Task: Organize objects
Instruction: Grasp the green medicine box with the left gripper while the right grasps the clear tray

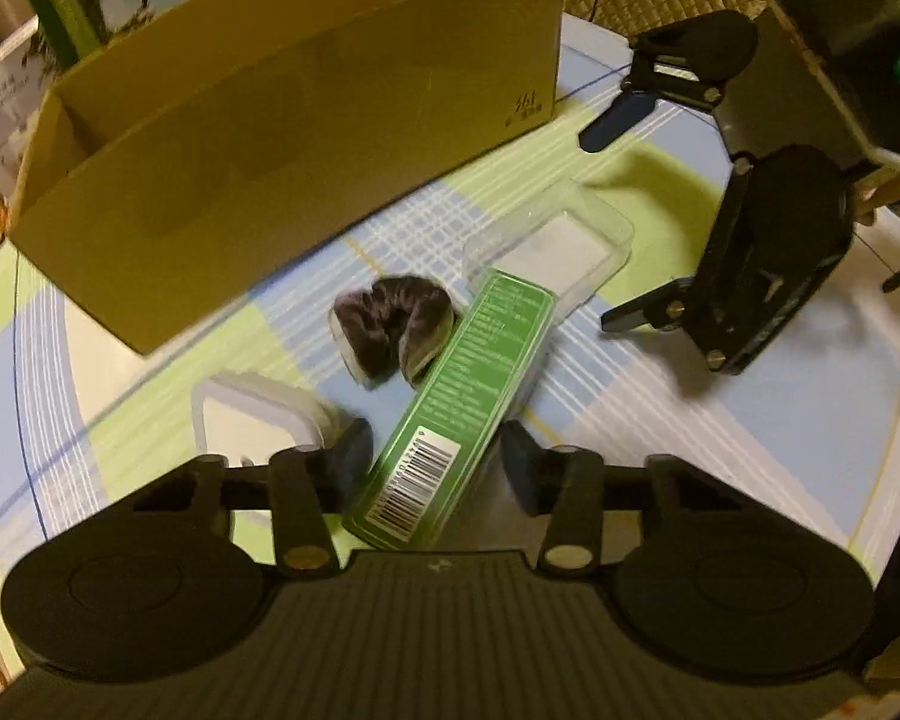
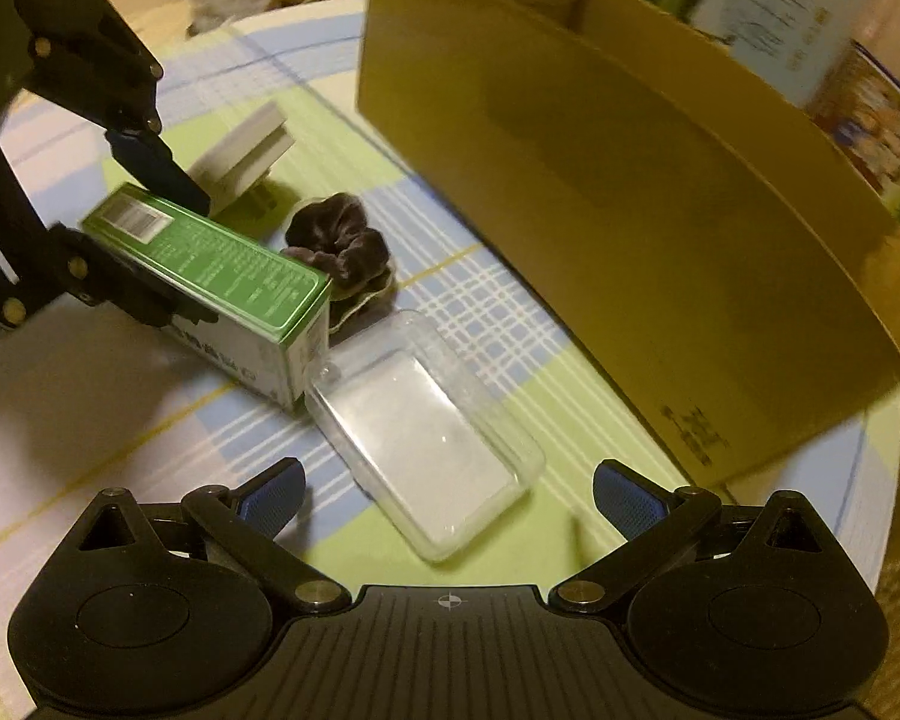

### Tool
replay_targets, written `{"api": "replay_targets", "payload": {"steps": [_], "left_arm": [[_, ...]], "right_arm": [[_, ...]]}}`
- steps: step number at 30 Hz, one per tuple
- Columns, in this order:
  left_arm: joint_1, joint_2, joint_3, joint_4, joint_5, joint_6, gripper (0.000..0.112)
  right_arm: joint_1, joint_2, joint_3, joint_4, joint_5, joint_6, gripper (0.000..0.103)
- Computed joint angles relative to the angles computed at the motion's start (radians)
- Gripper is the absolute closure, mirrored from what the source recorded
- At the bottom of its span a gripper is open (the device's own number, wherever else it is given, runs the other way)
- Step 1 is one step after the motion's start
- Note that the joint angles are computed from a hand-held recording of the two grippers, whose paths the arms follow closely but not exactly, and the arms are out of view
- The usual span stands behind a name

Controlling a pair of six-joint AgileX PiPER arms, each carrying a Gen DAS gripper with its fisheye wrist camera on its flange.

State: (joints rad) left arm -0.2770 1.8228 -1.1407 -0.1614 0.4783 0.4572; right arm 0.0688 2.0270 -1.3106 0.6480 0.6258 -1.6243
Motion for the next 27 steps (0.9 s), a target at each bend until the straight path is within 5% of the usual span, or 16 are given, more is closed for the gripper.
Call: {"api": "replay_targets", "payload": {"steps": [5, 9, 14, 18, 22, 27], "left_arm": [[0.018, -0.006, -0.009, -0.108, 0.062, 0.004, 0.084], [0.024, -0.015, 0.005, -0.169, 0.066, -0.030, 0.085], [0.002, -0.037, 0.042, -0.169, 0.034, -0.103, 0.086], [-0.026, -0.084, 0.111, -0.141, -0.014, -0.203, 0.087], [-0.094, -0.140, 0.188, -0.012, -0.065, -0.397, 0.087], [-0.162, -0.184, 0.248, 0.141, -0.109, -0.583, 0.087]], "right_arm": [[0.017, 0.068, -0.096, -0.038, 0.061, 0.051, 0.014], [0.015, 0.085, -0.136, -0.048, 0.110, 0.121, 0.044], [0.022, 0.014, -0.046, -0.097, 0.089, 0.237, 0.046], [0.012, -0.075, 0.074, -0.150, 0.057, 0.503, 0.046], [-0.006, -0.199, 0.269, -0.120, -0.024, 0.631, 0.047], [-0.037, -0.311, 0.447, 0.011, -0.129, 0.558, 0.048]]}}
